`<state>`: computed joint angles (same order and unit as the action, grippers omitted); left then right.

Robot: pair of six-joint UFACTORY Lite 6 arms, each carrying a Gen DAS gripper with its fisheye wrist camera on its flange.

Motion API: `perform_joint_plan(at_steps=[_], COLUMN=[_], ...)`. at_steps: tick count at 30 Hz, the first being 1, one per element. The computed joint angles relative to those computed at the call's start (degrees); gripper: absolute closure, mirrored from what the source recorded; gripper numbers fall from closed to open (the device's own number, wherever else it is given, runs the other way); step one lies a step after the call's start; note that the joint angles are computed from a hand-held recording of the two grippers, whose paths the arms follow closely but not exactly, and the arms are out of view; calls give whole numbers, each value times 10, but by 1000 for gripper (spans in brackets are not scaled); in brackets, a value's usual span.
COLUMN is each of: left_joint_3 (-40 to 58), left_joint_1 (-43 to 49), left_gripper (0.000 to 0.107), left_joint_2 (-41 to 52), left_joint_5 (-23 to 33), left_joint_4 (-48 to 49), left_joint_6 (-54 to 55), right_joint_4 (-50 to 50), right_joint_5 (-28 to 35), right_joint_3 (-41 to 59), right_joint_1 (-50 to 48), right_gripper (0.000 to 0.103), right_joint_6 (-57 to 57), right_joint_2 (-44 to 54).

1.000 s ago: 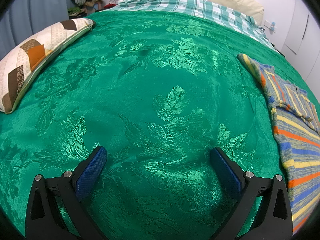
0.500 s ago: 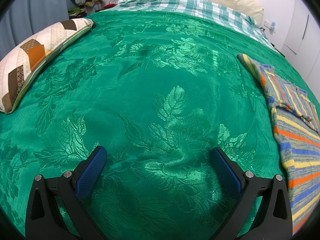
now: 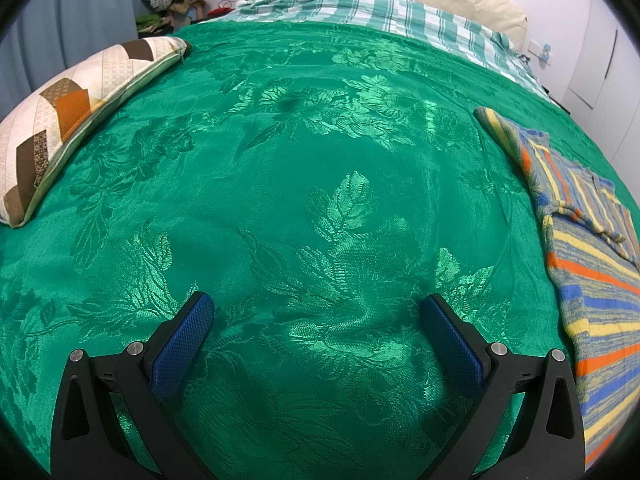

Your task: Fold small clothes

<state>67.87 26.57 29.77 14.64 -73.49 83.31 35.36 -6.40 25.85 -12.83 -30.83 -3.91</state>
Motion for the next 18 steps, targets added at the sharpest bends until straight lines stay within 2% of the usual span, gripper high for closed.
perform_joint_plan(at_steps=[18], left_joint_3=[-1], left_joint_1=[0], left_gripper=[4], left_joint_2=[0], left_joint_5=[0], left_joint_4=[-1], left_joint_6=[1], right_joint_4=[-9], right_joint_5=[0], right_joint_3=[-1], right_joint_1=[-1], right_gripper=[0], right_joint_6=[9], right_joint_2=[0])
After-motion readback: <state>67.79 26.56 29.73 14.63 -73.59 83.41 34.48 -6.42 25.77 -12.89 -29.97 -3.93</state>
